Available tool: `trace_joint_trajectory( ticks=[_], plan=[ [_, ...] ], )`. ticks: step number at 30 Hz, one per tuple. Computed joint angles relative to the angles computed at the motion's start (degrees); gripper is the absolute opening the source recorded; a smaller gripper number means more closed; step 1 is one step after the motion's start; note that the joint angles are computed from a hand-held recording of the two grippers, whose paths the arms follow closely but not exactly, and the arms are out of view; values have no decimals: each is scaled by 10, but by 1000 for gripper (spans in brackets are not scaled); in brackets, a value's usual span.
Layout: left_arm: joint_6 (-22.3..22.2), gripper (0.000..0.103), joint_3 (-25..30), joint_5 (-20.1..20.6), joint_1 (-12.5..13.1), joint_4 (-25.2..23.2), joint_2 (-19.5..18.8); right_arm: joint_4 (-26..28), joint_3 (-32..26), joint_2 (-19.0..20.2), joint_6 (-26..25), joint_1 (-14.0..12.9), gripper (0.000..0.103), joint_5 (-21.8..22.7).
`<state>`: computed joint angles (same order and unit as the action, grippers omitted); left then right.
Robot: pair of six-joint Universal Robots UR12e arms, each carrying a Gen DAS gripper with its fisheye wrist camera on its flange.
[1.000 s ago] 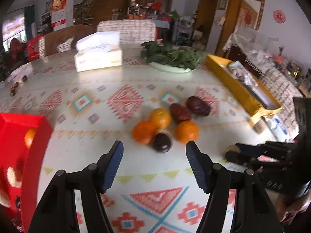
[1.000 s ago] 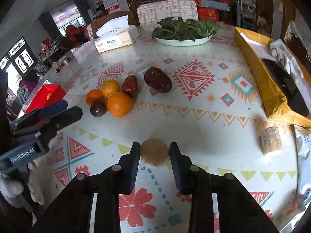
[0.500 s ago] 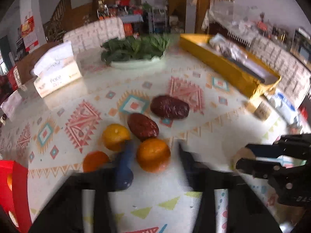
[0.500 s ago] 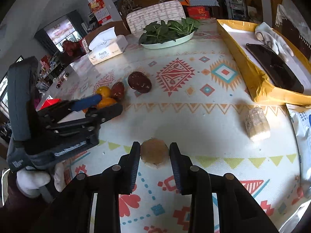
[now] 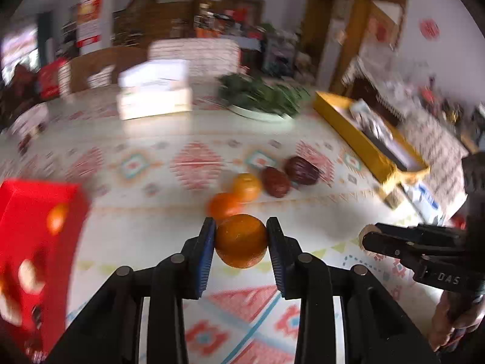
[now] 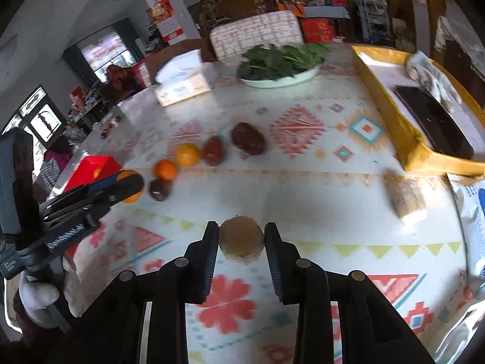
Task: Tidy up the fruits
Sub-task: 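Carry the cake and orange over the red tray and open both tools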
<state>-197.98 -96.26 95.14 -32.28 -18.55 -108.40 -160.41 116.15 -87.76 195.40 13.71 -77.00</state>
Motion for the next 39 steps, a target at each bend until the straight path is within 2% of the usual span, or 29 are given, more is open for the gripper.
trace_joint_trajectory(
  ticks=[4,9,15,22,27,37,39],
  plan=[
    [-41,33,-57,29,18,35,46,1,-18,8,-12,24,34,10],
    [-82,33,-121,78,51,52,100,15,-60,36,-38,63,34,14],
    [-114,33,-165,104,96,42,139,33,-129,83,-71,109,34,35],
    [-128,33,-179,103,137,15,145,90,-235,159,-92,152,34,54],
    [-125,33,-181,85,155,2,141,122,-294,207,-93,172,34,44],
    [-140,35,-176,74,167,-3,135,137,-349,249,-86,185,34,6],
    [-146,44,-179,75,169,4,136,138,-349,249,-81,182,34,11]
  ],
)
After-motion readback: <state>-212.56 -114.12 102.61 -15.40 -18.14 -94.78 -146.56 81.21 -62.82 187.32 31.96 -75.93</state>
